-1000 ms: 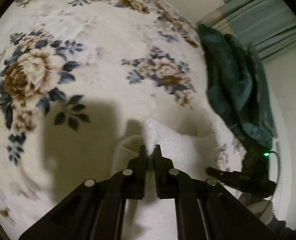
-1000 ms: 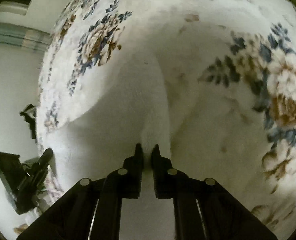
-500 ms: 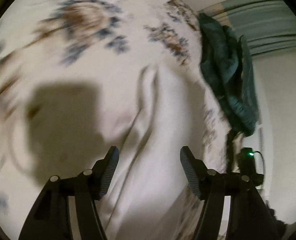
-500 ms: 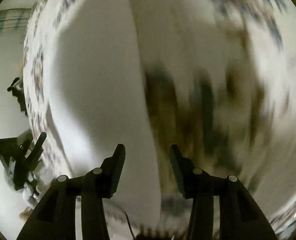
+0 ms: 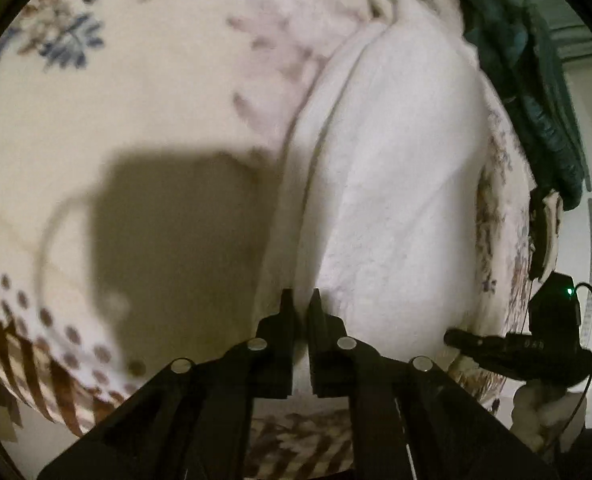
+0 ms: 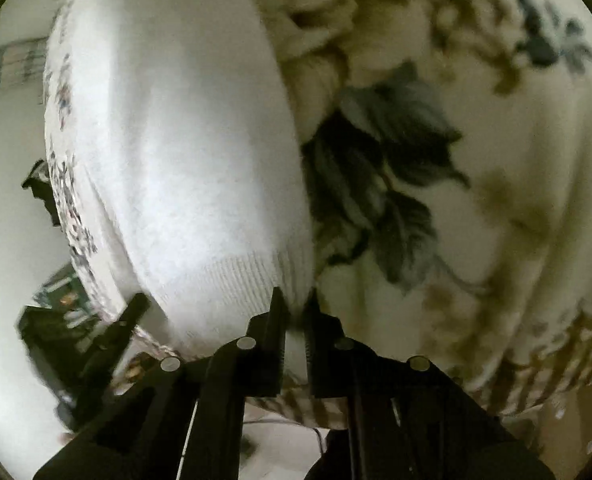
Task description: Fold small clothes
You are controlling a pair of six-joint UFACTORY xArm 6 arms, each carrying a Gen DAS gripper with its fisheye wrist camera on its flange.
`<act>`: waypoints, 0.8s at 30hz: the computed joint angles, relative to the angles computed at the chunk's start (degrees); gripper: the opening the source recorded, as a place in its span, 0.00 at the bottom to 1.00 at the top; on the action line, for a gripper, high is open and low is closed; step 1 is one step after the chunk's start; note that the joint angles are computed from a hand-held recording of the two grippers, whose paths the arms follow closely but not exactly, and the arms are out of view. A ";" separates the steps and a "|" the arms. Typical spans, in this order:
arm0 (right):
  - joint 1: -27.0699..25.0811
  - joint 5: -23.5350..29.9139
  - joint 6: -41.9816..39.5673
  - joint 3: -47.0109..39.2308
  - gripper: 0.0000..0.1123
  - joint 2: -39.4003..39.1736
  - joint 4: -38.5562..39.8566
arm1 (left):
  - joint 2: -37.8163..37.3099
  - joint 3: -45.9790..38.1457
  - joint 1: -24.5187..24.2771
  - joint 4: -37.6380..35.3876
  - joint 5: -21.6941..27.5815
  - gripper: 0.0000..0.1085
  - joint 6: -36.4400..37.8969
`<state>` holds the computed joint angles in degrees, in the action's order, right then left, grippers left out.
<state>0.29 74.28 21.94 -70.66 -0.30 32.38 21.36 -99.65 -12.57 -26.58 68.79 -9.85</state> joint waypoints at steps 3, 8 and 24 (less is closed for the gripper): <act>2.31 2.27 0.00 -2.67 0.06 -1.15 -6.10 | -1.65 0.66 -0.01 0.53 -0.87 0.03 1.03; 4.55 4.55 0.15 -2.90 0.05 -3.64 -9.25 | -3.85 3.09 1.17 0.17 -1.96 0.02 2.47; 7.78 3.51 0.32 2.75 0.06 -4.56 -8.69 | -3.71 8.47 3.78 -1.56 -2.73 0.02 3.91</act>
<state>8.07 77.79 22.26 -67.91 -4.86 23.68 17.65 -91.18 -8.79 -28.14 66.06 -5.95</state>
